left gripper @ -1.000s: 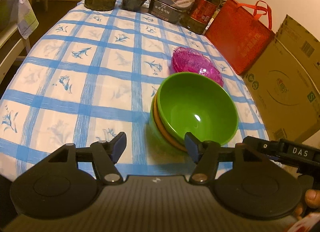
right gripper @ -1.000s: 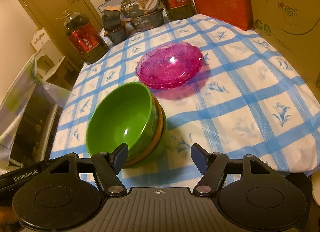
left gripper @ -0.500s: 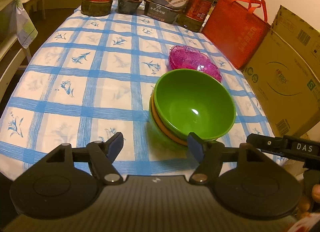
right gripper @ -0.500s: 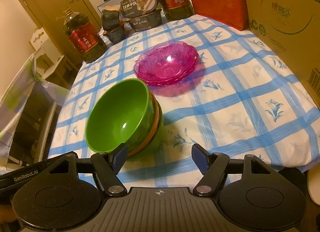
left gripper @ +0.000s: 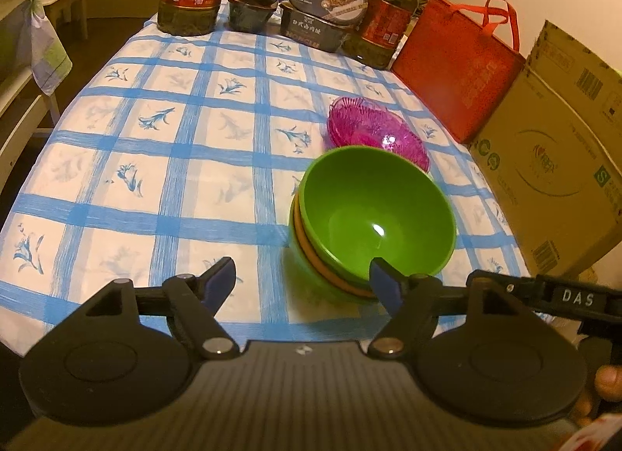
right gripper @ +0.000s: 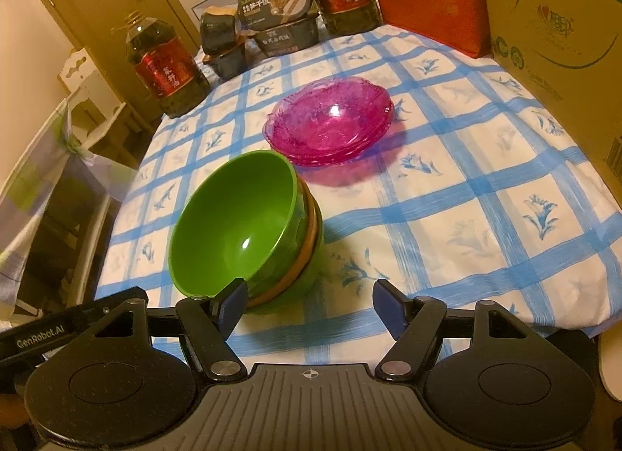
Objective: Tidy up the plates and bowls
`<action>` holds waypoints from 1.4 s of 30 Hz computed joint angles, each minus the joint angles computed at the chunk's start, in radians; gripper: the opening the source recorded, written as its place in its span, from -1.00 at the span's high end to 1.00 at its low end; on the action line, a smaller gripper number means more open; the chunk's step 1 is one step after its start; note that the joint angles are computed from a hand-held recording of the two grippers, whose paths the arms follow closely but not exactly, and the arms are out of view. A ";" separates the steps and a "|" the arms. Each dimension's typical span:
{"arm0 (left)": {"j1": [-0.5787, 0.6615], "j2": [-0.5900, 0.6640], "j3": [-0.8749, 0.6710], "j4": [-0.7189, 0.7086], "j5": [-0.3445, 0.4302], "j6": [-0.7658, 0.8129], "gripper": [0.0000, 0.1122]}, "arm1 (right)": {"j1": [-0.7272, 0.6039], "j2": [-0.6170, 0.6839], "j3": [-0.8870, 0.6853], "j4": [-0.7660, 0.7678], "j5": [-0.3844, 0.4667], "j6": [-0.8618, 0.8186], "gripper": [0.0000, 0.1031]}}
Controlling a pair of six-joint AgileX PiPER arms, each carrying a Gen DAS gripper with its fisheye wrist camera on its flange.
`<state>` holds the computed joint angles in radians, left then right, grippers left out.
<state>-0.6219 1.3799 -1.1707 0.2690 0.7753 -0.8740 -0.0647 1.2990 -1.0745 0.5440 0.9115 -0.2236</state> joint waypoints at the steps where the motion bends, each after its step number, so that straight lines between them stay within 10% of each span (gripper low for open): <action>1: 0.005 0.002 -0.004 -0.005 -0.004 0.009 -0.33 | 0.001 0.004 -0.004 0.000 0.000 -0.001 -0.38; 30: 0.163 0.192 -0.108 -0.233 -0.074 0.262 -0.37 | 0.043 0.182 -0.067 0.074 -0.095 -0.045 -0.36; 42: 0.191 0.283 -0.167 -0.294 -0.097 0.319 -0.32 | 0.035 0.279 -0.100 0.125 -0.119 -0.074 0.20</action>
